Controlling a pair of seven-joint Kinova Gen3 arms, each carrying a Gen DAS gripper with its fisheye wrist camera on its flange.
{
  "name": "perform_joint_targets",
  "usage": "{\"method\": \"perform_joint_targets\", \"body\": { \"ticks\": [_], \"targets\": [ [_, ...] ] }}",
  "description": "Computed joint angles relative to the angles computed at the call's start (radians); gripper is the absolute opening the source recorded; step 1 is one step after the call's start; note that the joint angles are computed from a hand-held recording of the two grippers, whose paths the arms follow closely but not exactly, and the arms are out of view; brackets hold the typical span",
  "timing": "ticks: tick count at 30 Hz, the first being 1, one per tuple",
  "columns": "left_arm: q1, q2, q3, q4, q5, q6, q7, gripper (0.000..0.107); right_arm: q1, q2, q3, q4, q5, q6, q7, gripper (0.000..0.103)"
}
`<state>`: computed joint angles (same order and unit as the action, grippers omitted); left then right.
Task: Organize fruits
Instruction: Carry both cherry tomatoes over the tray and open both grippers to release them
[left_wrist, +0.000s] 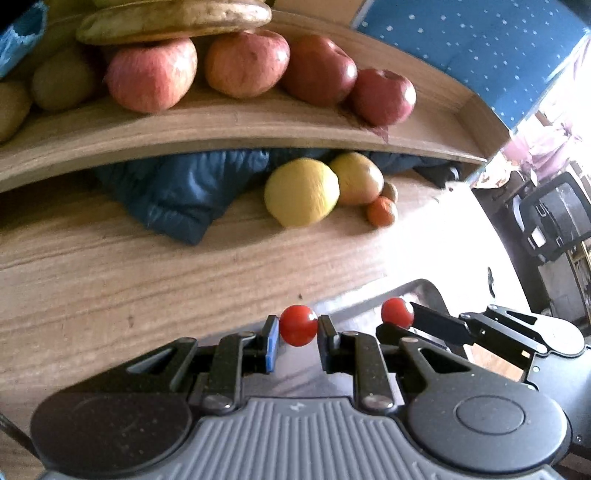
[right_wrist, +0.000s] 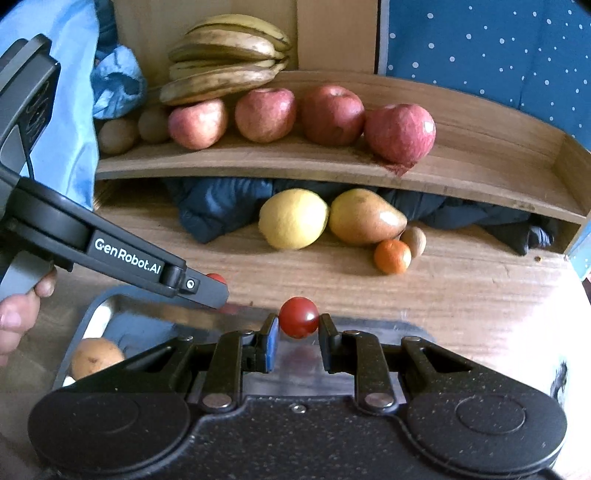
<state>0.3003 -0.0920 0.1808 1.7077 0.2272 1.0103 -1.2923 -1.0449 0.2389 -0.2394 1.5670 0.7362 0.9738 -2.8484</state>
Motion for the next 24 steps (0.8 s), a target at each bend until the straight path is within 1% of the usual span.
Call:
{"method": "perform_joint_targets", "body": {
  "ticks": [8, 13, 24],
  "targets": [
    [0.012, -0.03, 0.008, 0.014, 0.001, 0.04, -0.012, 0.024, -0.02, -0.015, -0.026, 0.025, -0.029, -0.015, 0.005, 0.024],
    [0.015, -0.041, 0.01, 0.019, 0.001, 0.059, -0.02, 0.024, -0.038, -0.016, -0.037, 0.027, -0.046, -0.002, 0.001, 0.024],
    [0.029, -0.039, 0.025, 0.015, -0.014, 0.101, -0.026, 0.024, -0.079, -0.016, -0.05, 0.035, -0.056, 0.027, -0.08, 0.024]
  ]
}}
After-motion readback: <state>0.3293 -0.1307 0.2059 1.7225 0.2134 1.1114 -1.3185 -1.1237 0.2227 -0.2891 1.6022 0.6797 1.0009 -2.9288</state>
